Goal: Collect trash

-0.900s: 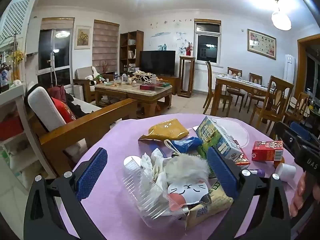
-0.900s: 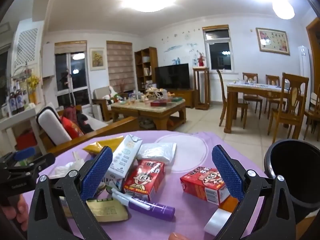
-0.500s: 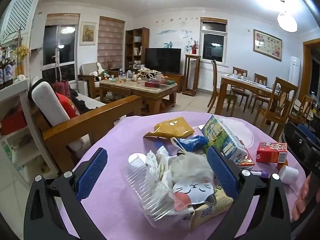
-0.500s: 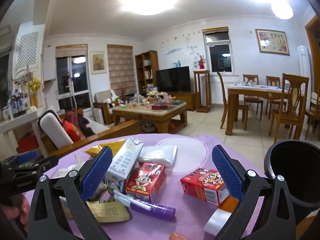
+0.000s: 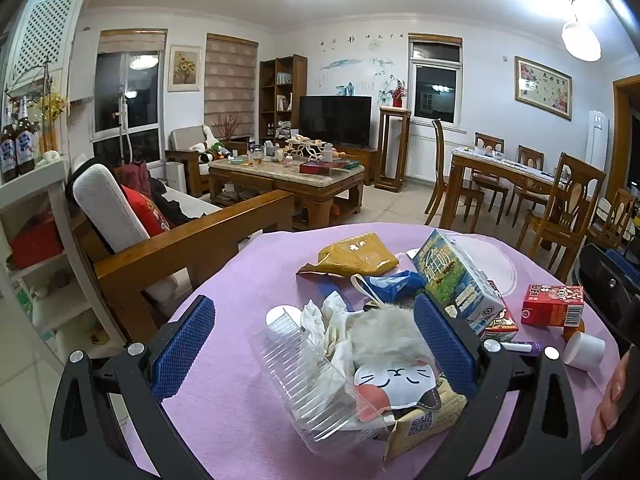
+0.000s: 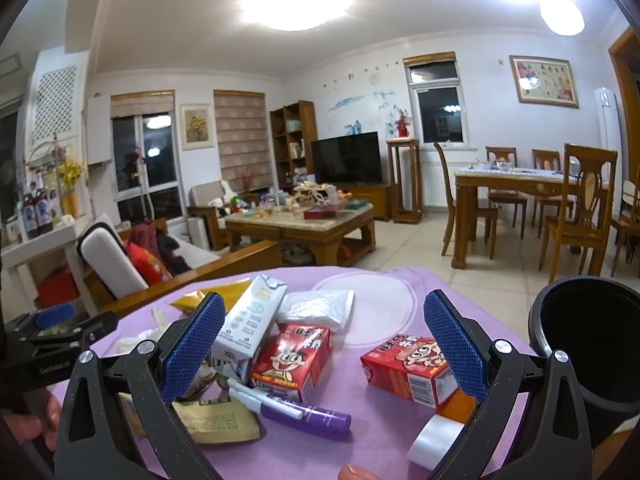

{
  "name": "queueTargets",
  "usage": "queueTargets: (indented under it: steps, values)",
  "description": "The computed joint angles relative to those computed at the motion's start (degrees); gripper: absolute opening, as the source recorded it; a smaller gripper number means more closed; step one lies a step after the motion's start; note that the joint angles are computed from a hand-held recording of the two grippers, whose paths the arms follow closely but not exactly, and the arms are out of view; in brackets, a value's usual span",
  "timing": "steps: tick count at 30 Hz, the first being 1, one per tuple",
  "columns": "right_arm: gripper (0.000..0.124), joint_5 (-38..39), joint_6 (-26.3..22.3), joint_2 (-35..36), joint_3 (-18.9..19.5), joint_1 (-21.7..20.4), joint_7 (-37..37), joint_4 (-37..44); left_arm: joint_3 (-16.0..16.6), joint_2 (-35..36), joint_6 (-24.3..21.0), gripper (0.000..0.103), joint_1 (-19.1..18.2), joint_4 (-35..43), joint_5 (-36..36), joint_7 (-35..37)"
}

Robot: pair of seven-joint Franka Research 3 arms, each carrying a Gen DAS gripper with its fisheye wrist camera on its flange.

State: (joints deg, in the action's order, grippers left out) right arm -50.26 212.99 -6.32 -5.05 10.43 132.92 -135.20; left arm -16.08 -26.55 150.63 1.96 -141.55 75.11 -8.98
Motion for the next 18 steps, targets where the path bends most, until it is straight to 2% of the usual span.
queueTargets:
  steps: [8,18]
  values:
    - [0.098,-0.2,0.0,0.0,0.0,-0.1,0.2,0.0,0.8,0.3,2.4,0.098,0.3,-0.2,-0.1,0.6]
    - [0.098,-0.4,0.1,0.1,0.0,-0.2,0.3,0.0,0.3,0.3,2.5,0.098,0.8,-0.4,0.2,-0.2]
